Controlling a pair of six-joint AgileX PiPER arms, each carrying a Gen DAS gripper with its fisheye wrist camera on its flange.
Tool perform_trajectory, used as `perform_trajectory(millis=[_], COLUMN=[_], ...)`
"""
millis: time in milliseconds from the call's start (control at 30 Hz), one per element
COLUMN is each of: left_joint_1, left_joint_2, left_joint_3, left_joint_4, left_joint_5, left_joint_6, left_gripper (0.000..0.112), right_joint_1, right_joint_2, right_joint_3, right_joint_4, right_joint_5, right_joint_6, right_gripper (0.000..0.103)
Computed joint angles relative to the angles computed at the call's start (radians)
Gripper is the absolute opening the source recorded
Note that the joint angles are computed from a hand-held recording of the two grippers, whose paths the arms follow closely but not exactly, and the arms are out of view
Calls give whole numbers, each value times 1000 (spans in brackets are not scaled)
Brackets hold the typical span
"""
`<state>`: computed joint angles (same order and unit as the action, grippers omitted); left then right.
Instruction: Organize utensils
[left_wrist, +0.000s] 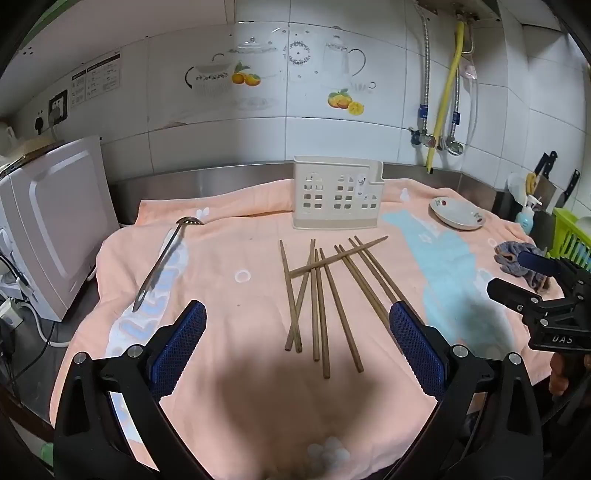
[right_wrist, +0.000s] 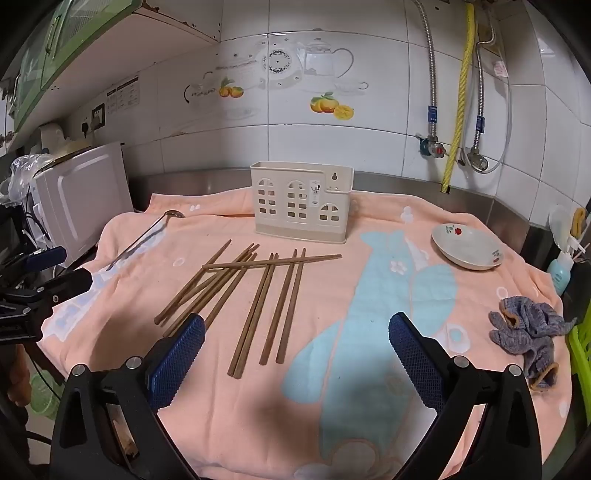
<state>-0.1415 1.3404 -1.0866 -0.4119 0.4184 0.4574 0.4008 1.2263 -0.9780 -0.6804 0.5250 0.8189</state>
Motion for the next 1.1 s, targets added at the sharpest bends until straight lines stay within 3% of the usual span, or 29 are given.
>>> perform_trajectory(millis=[1100], left_joint_1=[19], left_joint_2=[31], left_joint_3=[-29], left_joint_4=[-14], left_joint_5=[22], left_joint_6=[4], left_gripper=[98], right_joint_1=[17], right_joint_2=[30], right_joint_3=[-31], right_joint_4=[30], right_joint_5=[10], right_joint_6=[-14], right_gripper=[97])
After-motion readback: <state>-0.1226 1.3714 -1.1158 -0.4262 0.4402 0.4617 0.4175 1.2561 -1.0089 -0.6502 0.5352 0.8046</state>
